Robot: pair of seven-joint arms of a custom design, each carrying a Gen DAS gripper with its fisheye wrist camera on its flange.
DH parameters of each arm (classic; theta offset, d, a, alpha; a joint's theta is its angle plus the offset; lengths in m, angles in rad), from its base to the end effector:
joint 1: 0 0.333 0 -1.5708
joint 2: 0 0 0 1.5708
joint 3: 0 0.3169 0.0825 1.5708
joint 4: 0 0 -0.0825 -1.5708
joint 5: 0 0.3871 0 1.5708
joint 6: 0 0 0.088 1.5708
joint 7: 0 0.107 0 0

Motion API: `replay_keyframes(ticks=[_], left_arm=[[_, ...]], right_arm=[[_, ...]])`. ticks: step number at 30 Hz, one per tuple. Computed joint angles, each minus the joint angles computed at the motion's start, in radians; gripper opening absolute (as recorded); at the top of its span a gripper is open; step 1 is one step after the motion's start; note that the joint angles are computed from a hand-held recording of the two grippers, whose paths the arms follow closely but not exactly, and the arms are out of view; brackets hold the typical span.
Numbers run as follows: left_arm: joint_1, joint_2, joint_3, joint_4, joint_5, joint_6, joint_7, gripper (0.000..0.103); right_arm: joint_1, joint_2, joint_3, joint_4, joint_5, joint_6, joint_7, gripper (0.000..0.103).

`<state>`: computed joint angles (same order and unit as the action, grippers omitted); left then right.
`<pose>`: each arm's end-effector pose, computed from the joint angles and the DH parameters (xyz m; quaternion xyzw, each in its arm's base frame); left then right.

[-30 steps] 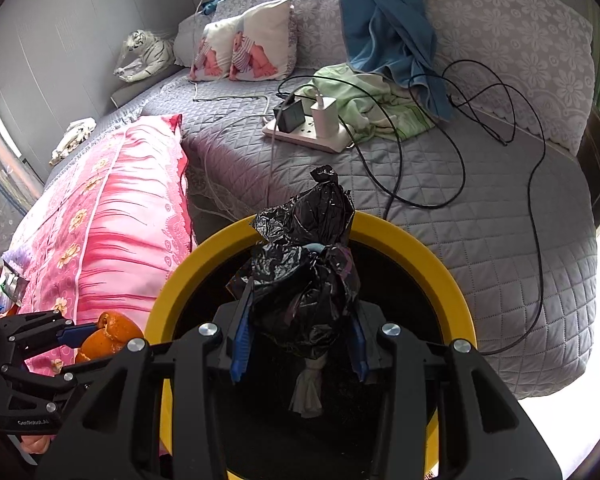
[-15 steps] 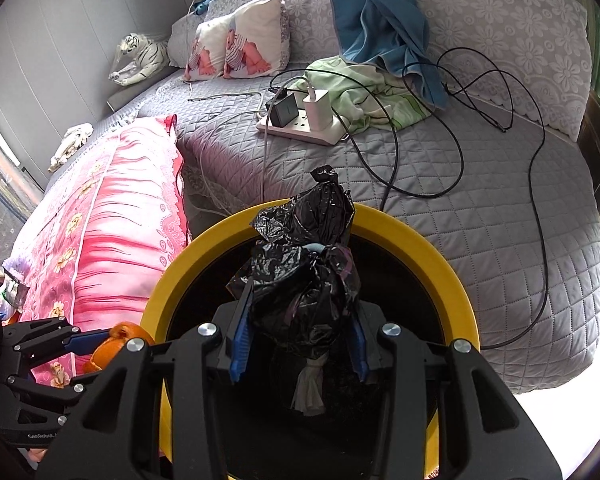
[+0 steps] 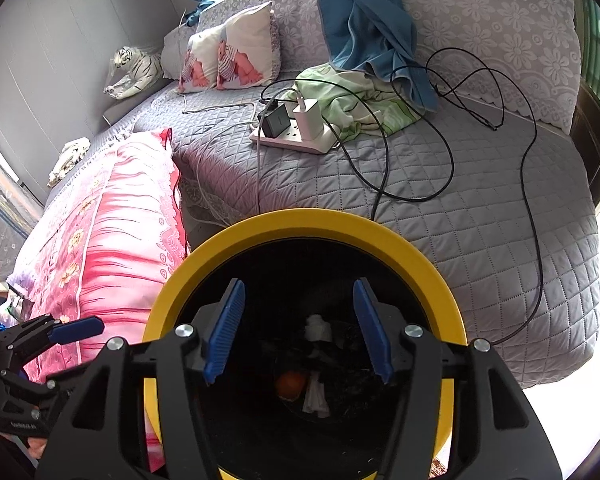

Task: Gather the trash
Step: 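Move both tools back over the remaining trash on the bed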

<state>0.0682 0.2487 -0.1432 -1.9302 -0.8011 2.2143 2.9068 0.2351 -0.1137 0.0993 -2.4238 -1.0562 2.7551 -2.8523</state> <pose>0.6170 -0.0659 0.3731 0.3025 -0.8932 0.3306 0.0373 0.4596 0.1979 0.3825 -0.4330 0.8315 -0.2211 0.2688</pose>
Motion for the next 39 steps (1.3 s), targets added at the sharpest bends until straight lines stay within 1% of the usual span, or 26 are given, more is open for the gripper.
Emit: replay_keyframes(ticks=[3,5,7,9,11,12,14,17,19,21,24,27,30,32,35,39], left_arm=[[0.016,0.005,0.01,0.023,-0.013,-0.005,-0.008,0.063],[0.031,0.01,0.018,0.042,-0.018,-0.01,-0.018,0.063],[0.05,0.015,0.028,0.064,-0.02,-0.022,-0.027,0.063],[0.068,0.018,0.036,0.082,-0.024,-0.022,-0.034,0.067],[0.092,0.014,0.044,0.09,-0.044,-0.008,-0.024,0.079],[0.105,0.015,0.047,0.097,-0.055,-0.004,-0.018,0.081],[0.132,0.017,0.057,0.113,-0.07,-0.012,-0.012,0.081],[0.176,0.02,0.072,0.133,-0.097,-0.02,0.002,0.087],[0.205,0.022,0.082,0.143,-0.119,-0.009,0.016,0.088],[0.235,0.025,0.092,0.153,-0.139,-0.005,0.025,0.089],[0.286,0.031,0.109,0.166,-0.18,0.008,0.034,0.091],[0.336,0.037,0.124,0.176,-0.211,0.02,0.045,0.092],[0.381,0.034,0.137,0.17,-0.239,0.033,0.072,0.092],[0.41,0.034,0.146,0.163,-0.256,0.045,0.105,0.092],[0.437,0.044,0.159,0.152,-0.262,0.086,0.134,0.092],[0.482,0.076,0.168,0.17,-0.25,0.062,0.118,0.092]], right_arm=[[0.002,0.003,0.004,0.015,-0.015,0.002,-0.002,0.054],[0.002,0.014,0.006,0.033,-0.049,0.022,0.019,0.054],[0.006,0.039,0.004,0.064,-0.067,0.044,0.012,0.055],[0.016,0.074,0.003,0.105,-0.082,0.059,-0.004,0.06],[0.028,0.121,-0.002,0.157,-0.085,0.089,-0.032,0.061],[0.036,0.148,-0.005,0.186,-0.083,0.106,-0.05,0.062],[0.056,0.205,-0.011,0.248,-0.061,0.135,-0.102,0.065],[0.083,0.293,-0.015,0.346,0.024,0.181,-0.237,0.067],[0.093,0.35,-0.003,0.411,0.105,0.202,-0.354,0.07],[0.095,0.406,0.024,0.478,0.189,0.217,-0.475,0.072],[0.083,0.497,0.09,0.594,0.314,0.225,-0.67,0.075],[0.094,0.589,0.142,0.726,0.395,0.202,-0.832,0.075],[0.087,0.691,0.227,0.864,0.479,0.171,-1.018,0.076],[0.1,0.757,0.267,0.962,0.515,0.132,-1.129,0.076],[0.14,0.853,0.31,1.113,0.557,0.051,-1.286,0.076],[0.212,0.956,0.328,1.293,0.605,-0.056,-1.45,0.076]])
